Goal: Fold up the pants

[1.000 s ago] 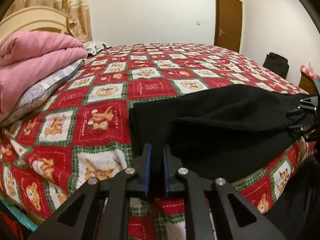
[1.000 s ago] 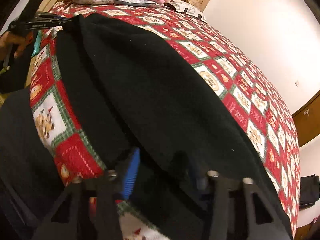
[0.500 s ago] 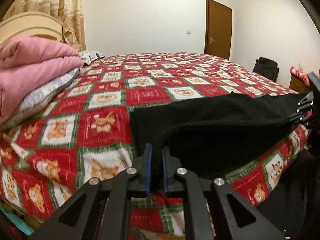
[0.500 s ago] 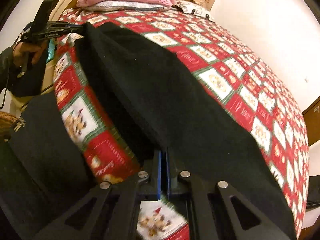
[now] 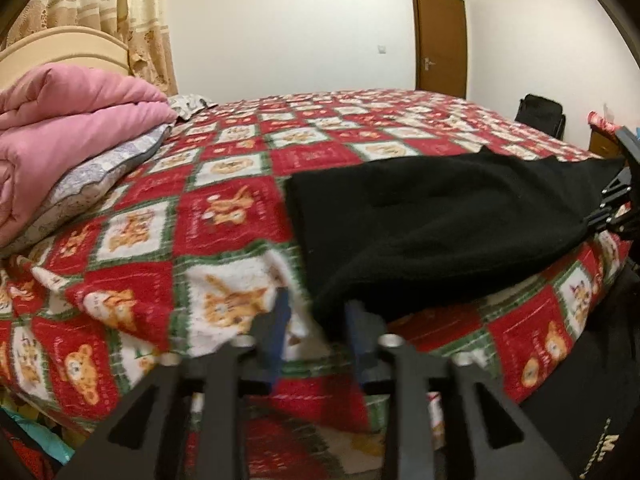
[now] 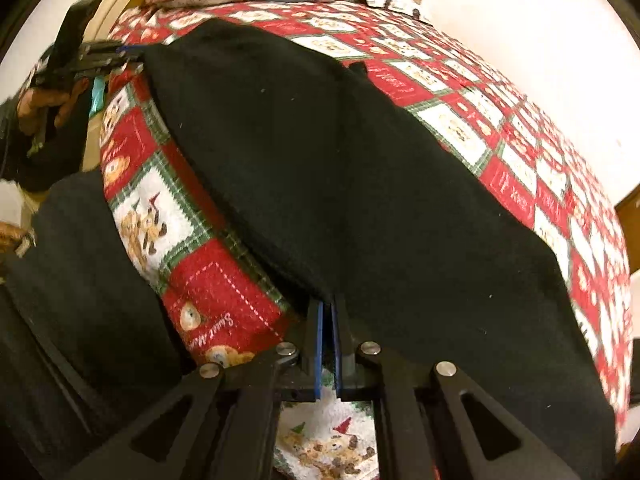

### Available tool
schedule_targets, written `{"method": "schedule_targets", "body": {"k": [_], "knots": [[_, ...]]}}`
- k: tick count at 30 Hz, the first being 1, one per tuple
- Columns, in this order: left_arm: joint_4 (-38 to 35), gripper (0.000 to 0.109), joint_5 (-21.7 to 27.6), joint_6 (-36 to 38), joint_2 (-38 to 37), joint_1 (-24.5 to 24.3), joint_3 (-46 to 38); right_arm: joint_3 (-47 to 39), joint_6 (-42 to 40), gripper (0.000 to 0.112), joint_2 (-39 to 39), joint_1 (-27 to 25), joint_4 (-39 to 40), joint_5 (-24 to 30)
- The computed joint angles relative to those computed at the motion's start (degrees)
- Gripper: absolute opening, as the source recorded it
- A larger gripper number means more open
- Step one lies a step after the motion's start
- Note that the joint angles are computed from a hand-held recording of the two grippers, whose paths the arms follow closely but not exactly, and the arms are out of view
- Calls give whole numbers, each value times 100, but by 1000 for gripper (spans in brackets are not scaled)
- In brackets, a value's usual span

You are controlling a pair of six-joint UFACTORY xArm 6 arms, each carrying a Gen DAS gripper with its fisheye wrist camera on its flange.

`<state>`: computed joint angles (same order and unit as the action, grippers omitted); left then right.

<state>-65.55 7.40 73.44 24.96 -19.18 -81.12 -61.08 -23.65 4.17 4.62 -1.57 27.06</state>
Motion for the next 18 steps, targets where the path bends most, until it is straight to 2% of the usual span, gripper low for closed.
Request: {"method": "schedule_targets", "body": {"k": [2,5,8,10,11,12,15,18], "knots": [[224,42,-38,-228,-17,93,57,-19,-90,4,-6,-22,146,53],[974,42,-234,-1150,14,261,161,-5,-3,5,-25,-7,63,42],[586,42,-211,-1220,-63,411,217,19,51,8,-51,8,-49,20],[196,42,-275,-1046,-151,415,271,19,-118,27,-83,2,207,97],[28,42,-328,-909,-184,386,281,27,-308,52,-125,1,471,196],[-105,42,-352,-787,-239,339,294,17,-457,68,-161,6,698,336],[-724,42,-311,-155,-342,160,186,228,-389,69,-332,34,607,204],[-643,42,-1,-294,-306,57,-36,389,-353,69,-510,-15,719,101]]}}
